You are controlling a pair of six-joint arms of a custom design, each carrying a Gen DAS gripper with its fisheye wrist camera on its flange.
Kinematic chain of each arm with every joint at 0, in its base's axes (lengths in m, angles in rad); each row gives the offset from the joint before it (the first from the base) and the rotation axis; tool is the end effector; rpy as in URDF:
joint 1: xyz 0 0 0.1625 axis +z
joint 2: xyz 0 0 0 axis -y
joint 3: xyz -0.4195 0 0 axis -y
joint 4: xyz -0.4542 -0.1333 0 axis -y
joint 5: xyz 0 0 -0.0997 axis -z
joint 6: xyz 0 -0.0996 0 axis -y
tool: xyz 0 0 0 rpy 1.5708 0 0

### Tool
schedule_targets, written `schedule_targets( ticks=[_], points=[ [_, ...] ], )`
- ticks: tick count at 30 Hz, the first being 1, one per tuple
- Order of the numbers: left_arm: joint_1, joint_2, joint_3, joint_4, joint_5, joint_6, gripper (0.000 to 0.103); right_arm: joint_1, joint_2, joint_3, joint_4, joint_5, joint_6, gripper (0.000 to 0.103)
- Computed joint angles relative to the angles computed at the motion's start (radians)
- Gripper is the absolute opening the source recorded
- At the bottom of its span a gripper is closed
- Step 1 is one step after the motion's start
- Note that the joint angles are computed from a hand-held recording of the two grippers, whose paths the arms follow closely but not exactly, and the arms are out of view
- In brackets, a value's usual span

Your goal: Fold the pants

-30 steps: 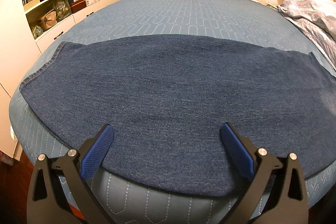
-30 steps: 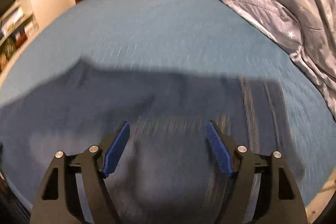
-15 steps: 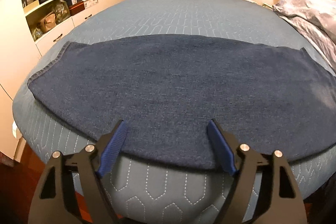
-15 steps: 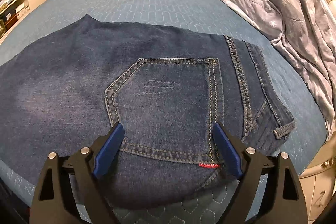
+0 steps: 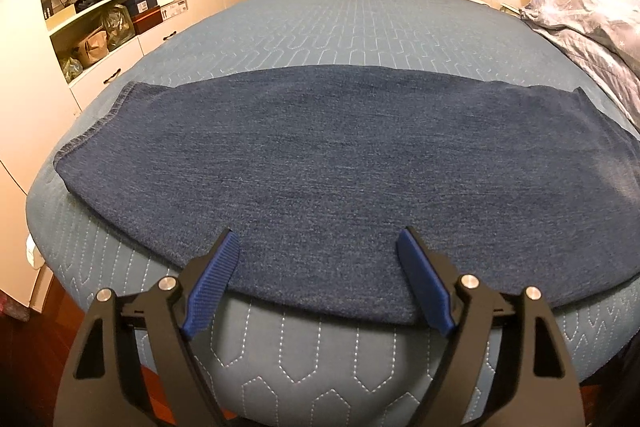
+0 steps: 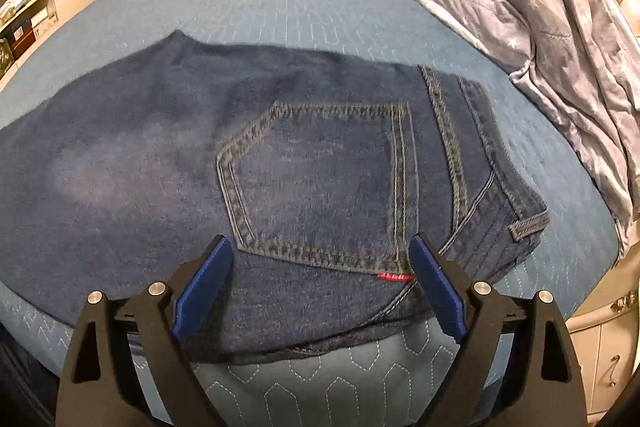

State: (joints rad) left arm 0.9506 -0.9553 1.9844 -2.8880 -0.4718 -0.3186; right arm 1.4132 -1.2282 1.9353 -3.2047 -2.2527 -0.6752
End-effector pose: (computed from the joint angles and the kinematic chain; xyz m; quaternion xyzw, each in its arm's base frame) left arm -0.1592 -0.6050 0.1008 0.0527 0.8456 -0.3430 0.4056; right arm -0.0258 -0.6115 0.2959 0.0713 -0.8532 0.2643 0.4439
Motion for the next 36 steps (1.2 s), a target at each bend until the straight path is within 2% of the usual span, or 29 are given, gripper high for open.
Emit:
schedule_targets(
  ticks=[2, 4, 8, 10, 13, 15, 17, 20, 22, 25, 27, 28, 30, 33, 35, 36],
  points=[
    [-0.001, -0.001, 0.001, 0.004, 0.001, -0.004, 0.082, -0.012, 0.000, 0.006, 0.025, 0.000, 0.015, 0.088],
    [-0.002, -0.004, 0.001, 0.009, -0.003, -0.010, 0.082, -0.029, -0.013, 0.029, -0.011, 0.046, -0.004, 0.088],
    [0.001, -0.023, 0.008, 0.026, -0.014, -0.022, 0.084, -0.013, -0.020, 0.041, -0.045, 0.034, -0.028, 0.088],
    [0.006, -0.039, 0.016, 0.028, -0.014, -0.019, 0.084, 0.005, -0.050, 0.070, -0.044, 0.107, -0.060, 0.088],
    [0.016, -0.063, 0.029, 0.024, -0.004, -0.001, 0.085, 0.060, -0.072, 0.082, 0.079, 0.230, -0.064, 0.088],
    [0.023, -0.075, 0.036, 0.018, 0.016, 0.009, 0.088, 0.109, -0.036, 0.068, 0.140, 0.289, -0.094, 0.084],
    [0.036, -0.088, 0.045, -0.020, 0.023, 0.054, 0.088, 0.161, 0.031, 0.041, 0.165, 0.311, -0.130, 0.080],
    [0.065, -0.102, 0.050, -0.096, 0.026, 0.143, 0.089, 0.215, 0.139, -0.027, 0.236, 0.354, -0.134, 0.074],
    [0.093, -0.122, 0.050, -0.144, 0.014, 0.189, 0.088, 0.241, 0.219, -0.091, 0.268, 0.334, -0.100, 0.067],
    [0.134, -0.161, 0.044, -0.186, -0.008, 0.219, 0.088, 0.254, 0.320, -0.206, 0.353, 0.337, 0.006, 0.061],
    [0.158, -0.187, 0.039, -0.186, -0.010, 0.210, 0.088, 0.260, 0.396, -0.302, 0.406, 0.310, 0.073, 0.061],
    [0.178, -0.212, 0.042, -0.207, -0.035, 0.222, 0.083, 0.262, 0.433, -0.351, 0.429, 0.297, 0.099, 0.059],
    [0.187, -0.258, 0.055, -0.211, -0.086, 0.211, 0.078, 0.267, 0.493, -0.422, 0.424, 0.259, 0.104, 0.059],
    [0.156, -0.307, 0.107, -0.337, -0.027, 0.185, 0.082, 0.263, 0.553, -0.500, 0.414, 0.220, 0.102, 0.057],
    [0.159, -0.384, 0.180, -0.393, -0.091, 0.073, 0.082, 0.263, 0.570, -0.514, 0.400, 0.210, 0.089, 0.058],
    [0.171, -0.423, 0.216, -0.412, -0.152, 0.005, 0.082, 0.266, 0.576, -0.512, 0.378, 0.196, 0.064, 0.058]
  ],
)
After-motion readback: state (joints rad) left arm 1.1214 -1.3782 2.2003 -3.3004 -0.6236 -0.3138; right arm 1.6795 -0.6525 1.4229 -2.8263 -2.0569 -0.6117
